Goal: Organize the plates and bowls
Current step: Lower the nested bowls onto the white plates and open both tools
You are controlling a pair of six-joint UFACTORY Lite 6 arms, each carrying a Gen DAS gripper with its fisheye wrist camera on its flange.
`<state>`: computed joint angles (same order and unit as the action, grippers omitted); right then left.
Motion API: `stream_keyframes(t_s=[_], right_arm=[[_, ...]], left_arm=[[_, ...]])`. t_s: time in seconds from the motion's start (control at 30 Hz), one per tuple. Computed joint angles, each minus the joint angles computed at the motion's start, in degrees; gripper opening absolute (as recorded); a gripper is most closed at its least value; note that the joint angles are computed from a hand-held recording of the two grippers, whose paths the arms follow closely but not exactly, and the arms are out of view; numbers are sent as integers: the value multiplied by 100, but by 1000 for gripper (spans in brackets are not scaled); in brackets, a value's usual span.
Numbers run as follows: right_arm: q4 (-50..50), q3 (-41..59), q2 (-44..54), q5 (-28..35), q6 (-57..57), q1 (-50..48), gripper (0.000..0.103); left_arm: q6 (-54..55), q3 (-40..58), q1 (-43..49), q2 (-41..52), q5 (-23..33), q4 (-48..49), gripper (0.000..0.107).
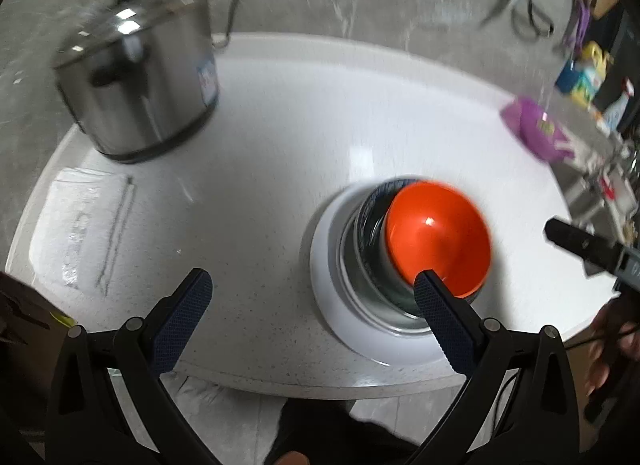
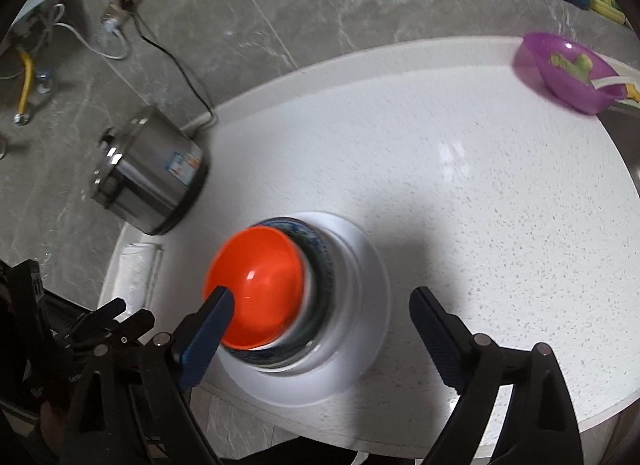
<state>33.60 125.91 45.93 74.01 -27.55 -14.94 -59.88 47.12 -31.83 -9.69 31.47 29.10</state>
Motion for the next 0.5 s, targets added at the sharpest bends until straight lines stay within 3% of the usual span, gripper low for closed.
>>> stream_keyframes(t_s=[0.17, 0.23, 0.4, 0.5], right_arm=[[228, -966, -933, -436, -267, 49, 91], [277, -1295, -1274, -664, -288, 76, 91], [186, -1844, -1937, -1197, -25, 324, 91], [-110, -2165, -2327, -1513, 185, 532, 91]], left_arm=[[-896, 300, -590, 48, 1011, 700, 102], [-891, 353, -722, 49, 1173, 685, 102], [770, -200, -370, -872, 357, -869, 101], [1283, -123, -348, -913, 360, -1234, 101]])
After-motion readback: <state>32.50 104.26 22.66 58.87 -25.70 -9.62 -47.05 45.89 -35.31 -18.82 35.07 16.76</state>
